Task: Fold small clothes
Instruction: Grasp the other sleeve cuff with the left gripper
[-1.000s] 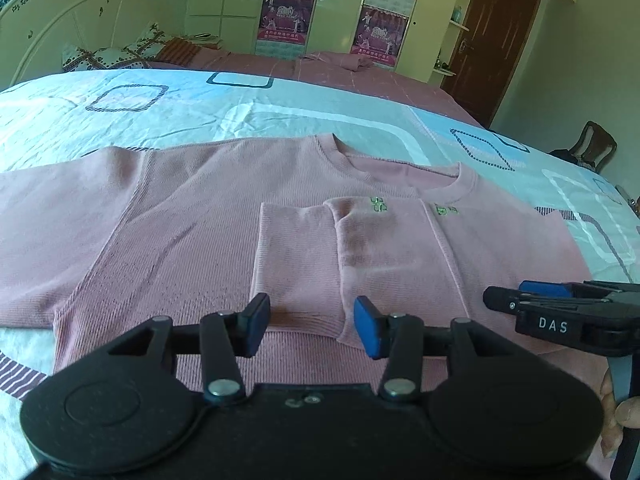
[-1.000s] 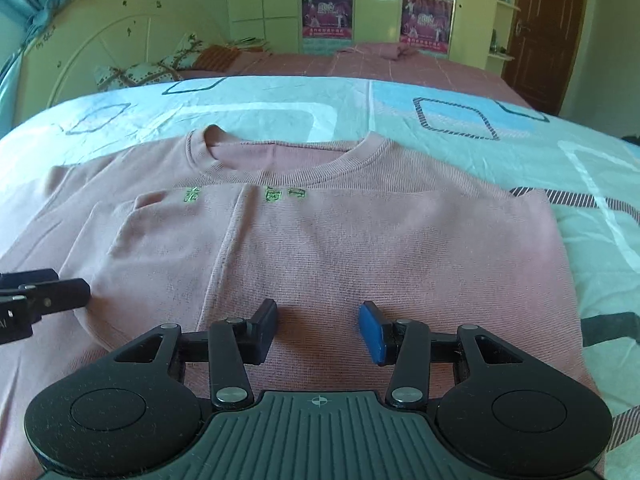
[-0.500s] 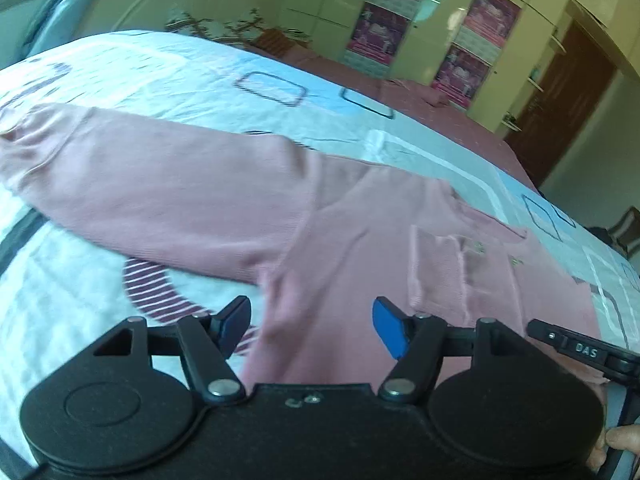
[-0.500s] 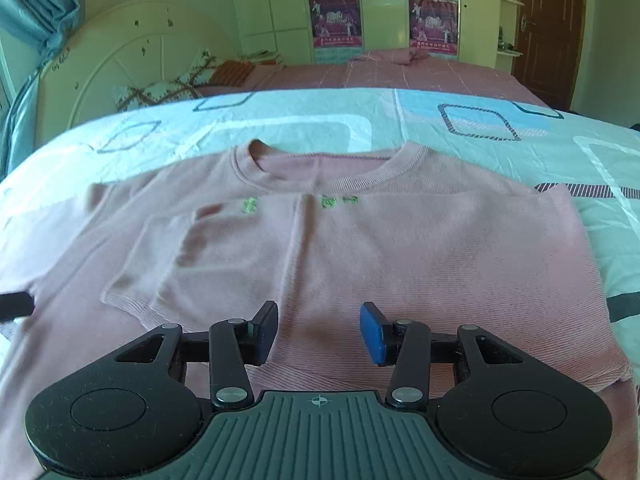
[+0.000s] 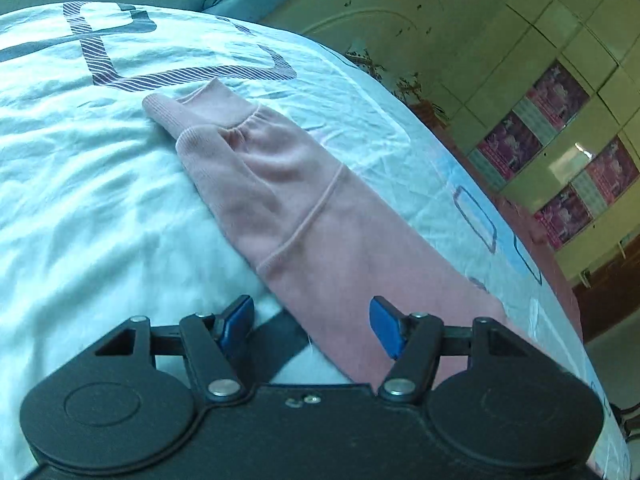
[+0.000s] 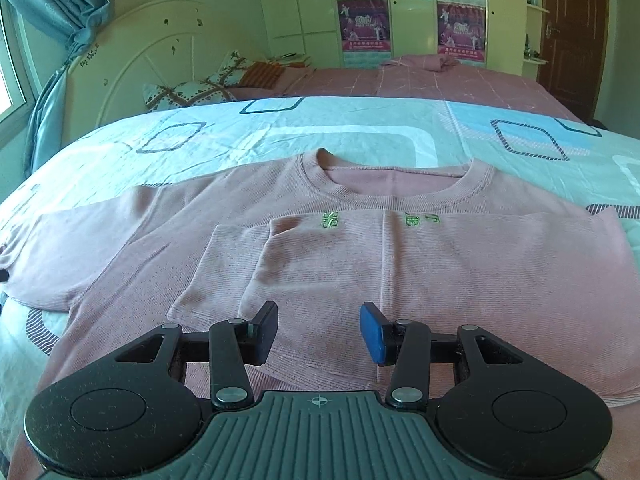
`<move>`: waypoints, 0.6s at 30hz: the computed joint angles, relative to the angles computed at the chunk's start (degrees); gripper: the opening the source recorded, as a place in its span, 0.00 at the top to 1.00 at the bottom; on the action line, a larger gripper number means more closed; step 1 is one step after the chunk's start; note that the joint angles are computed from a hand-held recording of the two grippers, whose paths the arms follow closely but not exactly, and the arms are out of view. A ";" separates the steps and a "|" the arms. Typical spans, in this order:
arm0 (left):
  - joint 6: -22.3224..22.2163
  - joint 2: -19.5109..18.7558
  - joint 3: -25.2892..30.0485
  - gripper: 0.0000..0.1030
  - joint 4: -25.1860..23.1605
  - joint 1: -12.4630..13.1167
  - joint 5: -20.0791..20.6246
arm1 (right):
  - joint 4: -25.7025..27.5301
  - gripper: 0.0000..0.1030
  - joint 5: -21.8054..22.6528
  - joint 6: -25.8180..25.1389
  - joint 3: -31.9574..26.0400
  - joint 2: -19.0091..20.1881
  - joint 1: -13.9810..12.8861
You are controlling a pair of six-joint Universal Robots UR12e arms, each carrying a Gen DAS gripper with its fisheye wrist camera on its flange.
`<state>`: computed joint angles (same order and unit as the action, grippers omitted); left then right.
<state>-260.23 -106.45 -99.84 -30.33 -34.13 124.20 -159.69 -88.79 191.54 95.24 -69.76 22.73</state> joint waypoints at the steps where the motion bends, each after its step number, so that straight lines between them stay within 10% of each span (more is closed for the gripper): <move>1: -0.02 -0.07 -0.53 0.41 1.68 0.48 0.22 | 0.22 0.56 -0.29 0.21 -0.26 0.17 0.10; 6: 1.34 -0.66 -2.39 0.51 9.08 2.73 0.93 | 1.05 0.56 -2.24 0.93 -1.54 1.01 0.64; 12: -0.96 -0.41 -4.71 0.88 13.20 4.20 1.41 | 1.15 0.56 -4.87 2.41 -2.83 2.12 1.47; 18: 4.35 -1.02 -3.95 0.94 15.02 2.92 4.93 | 5.03 0.56 -6.30 3.33 -4.07 2.92 1.99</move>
